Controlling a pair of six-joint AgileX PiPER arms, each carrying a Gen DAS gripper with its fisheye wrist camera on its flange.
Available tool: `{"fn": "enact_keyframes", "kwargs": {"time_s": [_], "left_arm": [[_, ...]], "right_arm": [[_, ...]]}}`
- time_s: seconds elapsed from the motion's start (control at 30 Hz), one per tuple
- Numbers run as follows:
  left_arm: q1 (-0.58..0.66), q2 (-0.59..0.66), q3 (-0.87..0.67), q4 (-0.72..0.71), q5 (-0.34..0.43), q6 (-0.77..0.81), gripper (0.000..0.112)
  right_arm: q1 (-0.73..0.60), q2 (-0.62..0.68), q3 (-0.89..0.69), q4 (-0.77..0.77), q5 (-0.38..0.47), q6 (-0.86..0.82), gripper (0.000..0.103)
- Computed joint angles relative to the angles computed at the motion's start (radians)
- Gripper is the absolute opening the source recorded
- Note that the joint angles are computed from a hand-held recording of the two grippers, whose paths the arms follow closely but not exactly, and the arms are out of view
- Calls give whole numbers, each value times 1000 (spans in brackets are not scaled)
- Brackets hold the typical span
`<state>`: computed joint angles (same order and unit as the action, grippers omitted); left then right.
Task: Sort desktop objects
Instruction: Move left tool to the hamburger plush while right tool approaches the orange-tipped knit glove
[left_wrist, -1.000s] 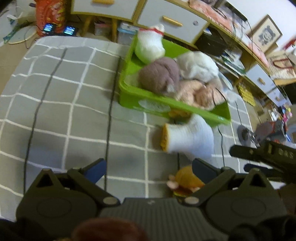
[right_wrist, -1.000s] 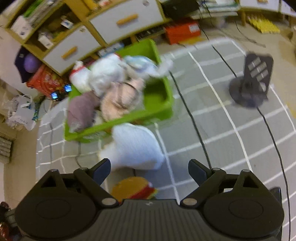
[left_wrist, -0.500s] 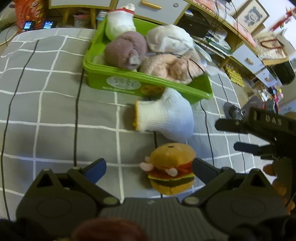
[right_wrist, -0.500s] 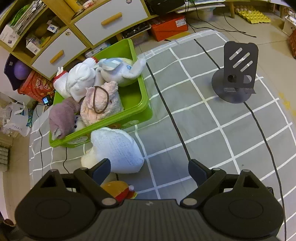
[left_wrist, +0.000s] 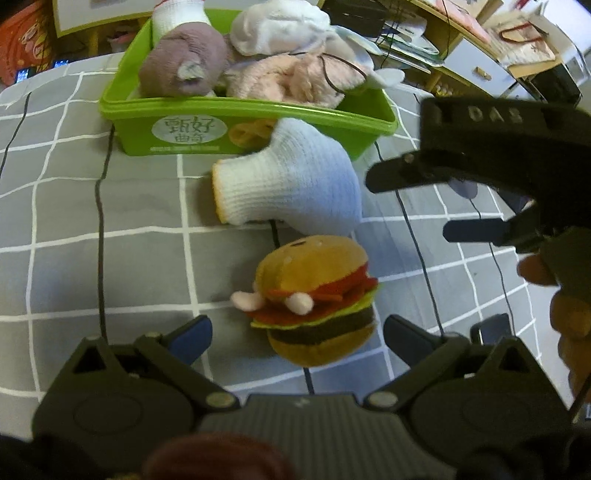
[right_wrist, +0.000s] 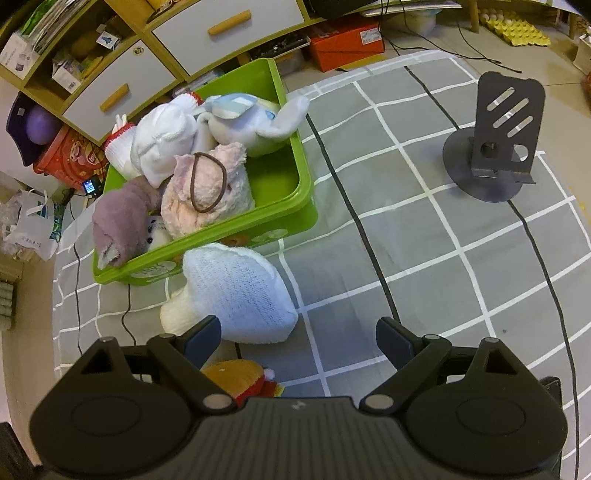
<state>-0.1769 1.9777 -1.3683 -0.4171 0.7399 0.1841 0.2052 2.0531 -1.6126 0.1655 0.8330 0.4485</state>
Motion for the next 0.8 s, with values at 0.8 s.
{"fn": "enact_keyframes", "kwargs": {"time_s": [0.8], "left_arm": [[178, -86, 56, 3, -13, 59, 61]], "right_arm": [[57, 192, -218, 95, 33, -11, 92]]}}
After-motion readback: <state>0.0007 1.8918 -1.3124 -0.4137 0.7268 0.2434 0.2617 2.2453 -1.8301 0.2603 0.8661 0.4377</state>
